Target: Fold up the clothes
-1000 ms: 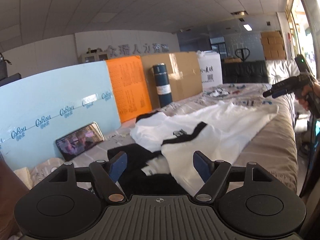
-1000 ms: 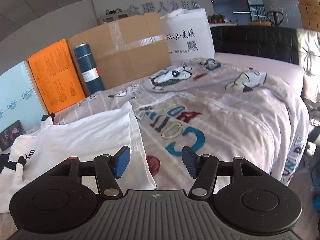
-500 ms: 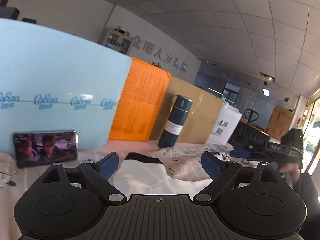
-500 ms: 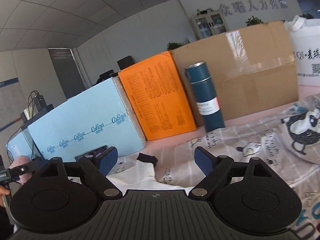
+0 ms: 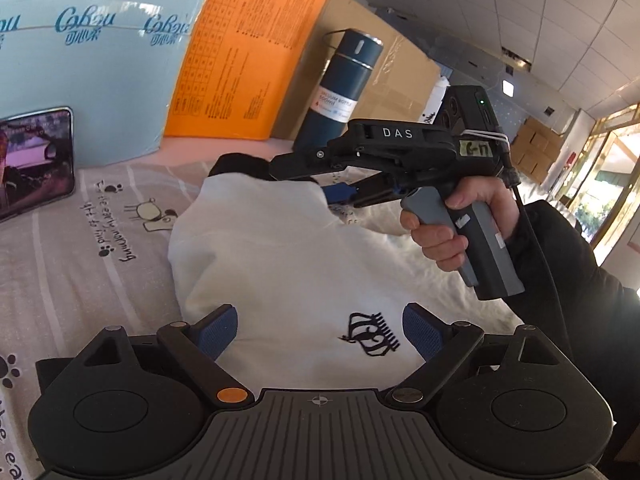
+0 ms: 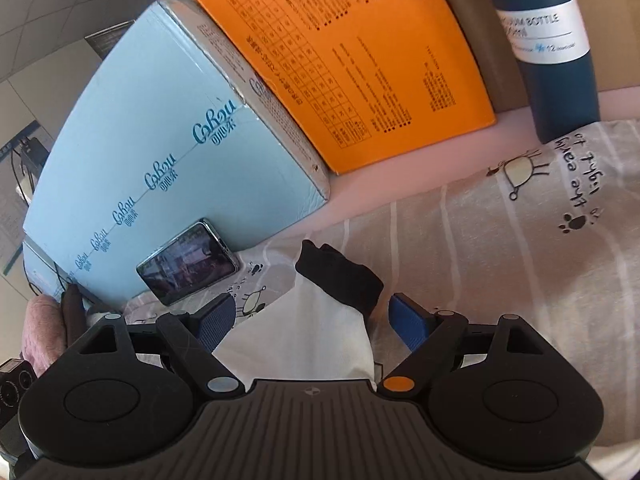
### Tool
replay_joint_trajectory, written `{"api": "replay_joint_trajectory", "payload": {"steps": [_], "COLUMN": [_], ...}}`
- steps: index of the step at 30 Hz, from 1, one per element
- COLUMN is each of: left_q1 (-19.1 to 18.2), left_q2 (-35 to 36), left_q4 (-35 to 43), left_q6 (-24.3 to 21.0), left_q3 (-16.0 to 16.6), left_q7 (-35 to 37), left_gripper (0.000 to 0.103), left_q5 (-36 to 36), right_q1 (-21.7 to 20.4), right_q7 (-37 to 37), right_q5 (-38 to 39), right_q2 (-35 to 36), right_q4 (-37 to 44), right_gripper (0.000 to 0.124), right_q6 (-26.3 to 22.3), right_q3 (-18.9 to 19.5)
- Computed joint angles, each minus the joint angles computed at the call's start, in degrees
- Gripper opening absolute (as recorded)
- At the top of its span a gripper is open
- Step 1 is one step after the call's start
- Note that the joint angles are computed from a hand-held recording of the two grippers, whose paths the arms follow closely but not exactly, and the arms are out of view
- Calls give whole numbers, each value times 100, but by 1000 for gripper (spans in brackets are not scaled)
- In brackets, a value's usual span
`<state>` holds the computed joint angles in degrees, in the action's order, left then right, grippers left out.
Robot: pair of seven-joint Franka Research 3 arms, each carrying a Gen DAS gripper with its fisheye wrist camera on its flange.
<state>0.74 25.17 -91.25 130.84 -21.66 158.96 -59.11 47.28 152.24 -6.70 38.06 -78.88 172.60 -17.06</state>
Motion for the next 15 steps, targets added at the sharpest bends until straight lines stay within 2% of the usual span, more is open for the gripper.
{"api": "replay_joint_trajectory", "payload": {"steps": [2, 4, 5, 6, 8, 9, 12, 15], "left_q1": [26, 83, 104, 126, 193, 245, 423, 603], "left_q2": [200, 251, 260, 270, 303, 316, 396, 465], "left_q4": [182, 212, 217, 222, 248, 256, 336, 371], "left_q6": [-53, -87, -107, -132, -244, -324, -705, -1131], "left_q3": [-25, -67, -81, -93, -118, -137, -186, -220], "left_q7": [-64, -61, -51, -43, -68, -86, -305, -732], "left_gripper": [92, 92, 92, 92, 92, 92, 92, 93], "left_q5": [-72, -165, -194, -227, -349, -454, -891, -1458], "right_q1": [-280, -389, -401, -416, -451, -468, -436, -142], "right_q7": [-346, -536, -565, -593, -659, -706, -672, -472], "right_q5": [61, 36, 3, -33, -110, -150, -260, -470], "right_q2": [261, 484, 575, 668, 829, 865, 750, 542], "right_q4": [471, 845, 990, 1141, 1412, 1483, 1269, 897], "right_gripper": [82, 80, 74, 55, 26, 20, 16, 16], "right_q6": [-297, -546, -631, -719, -887, -951, -636, -152], "right_q3": [345, 462, 459, 459, 478, 502, 446, 23]}}
